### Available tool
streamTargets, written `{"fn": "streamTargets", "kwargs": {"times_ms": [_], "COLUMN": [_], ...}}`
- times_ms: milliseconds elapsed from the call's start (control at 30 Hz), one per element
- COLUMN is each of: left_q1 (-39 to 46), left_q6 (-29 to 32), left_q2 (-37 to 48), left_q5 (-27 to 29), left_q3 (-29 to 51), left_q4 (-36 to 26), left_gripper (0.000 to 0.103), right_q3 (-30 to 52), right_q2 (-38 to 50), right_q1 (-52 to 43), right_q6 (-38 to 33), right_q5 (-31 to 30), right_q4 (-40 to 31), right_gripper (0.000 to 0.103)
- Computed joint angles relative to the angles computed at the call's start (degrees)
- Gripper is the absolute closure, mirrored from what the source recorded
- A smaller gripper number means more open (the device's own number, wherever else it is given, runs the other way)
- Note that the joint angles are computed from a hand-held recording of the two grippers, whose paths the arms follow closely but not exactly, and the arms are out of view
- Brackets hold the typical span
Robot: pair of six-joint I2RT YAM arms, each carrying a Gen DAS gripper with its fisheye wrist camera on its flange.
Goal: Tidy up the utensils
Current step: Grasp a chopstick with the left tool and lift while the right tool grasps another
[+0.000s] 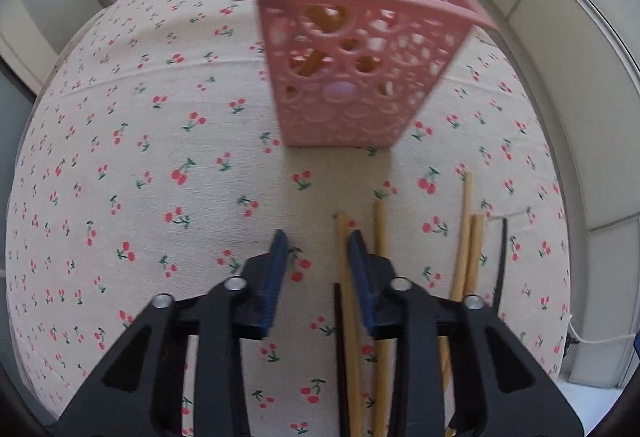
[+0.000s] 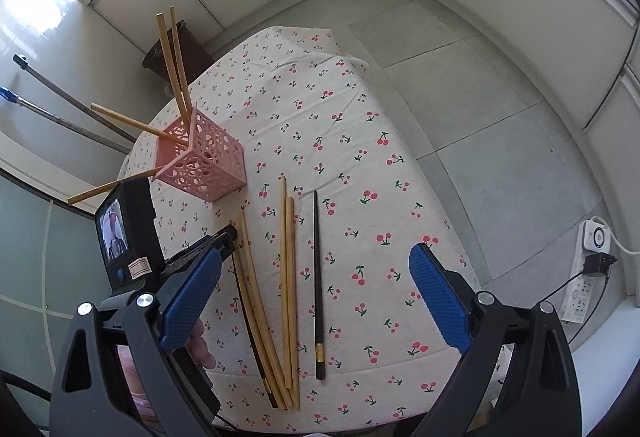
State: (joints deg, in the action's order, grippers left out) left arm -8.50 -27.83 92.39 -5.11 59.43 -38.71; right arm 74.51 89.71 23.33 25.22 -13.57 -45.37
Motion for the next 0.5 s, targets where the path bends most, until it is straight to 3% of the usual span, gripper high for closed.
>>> {"fn": "streamTargets", "kwargs": {"times_ms": [100, 267, 400, 500], "left_q1": [0.2, 6.5, 8.8, 10.6], "left_q6": [-0.1, 3.1, 6.3, 8.7], "left_q2": [-0.6, -7.0, -15.1, -20.6], "left_q5": [3.9, 11.2, 12.6, 13.0], "left_q3": [-1.3, -8.1, -10.2, -8.2], "left_q4": [1.8, 8.8, 6.2, 0.5], "left_gripper": [0.098, 0.099, 0.099, 0.099], "right_q3": [0.1, 1.2, 3.0, 5.8], "right_q2": [0.7, 2.4, 5.4, 9.2], "right_q1": [0.6, 2.0, 4.5, 8.0], "right_q6": [0.5, 1.2, 1.7, 1.2], "right_q5": [0.1, 0.7, 0.8, 2.5], "right_q4": [0.3, 0.8, 1.7, 2.1], "right_gripper": [0.011, 0.011, 0.011, 0.011]}}
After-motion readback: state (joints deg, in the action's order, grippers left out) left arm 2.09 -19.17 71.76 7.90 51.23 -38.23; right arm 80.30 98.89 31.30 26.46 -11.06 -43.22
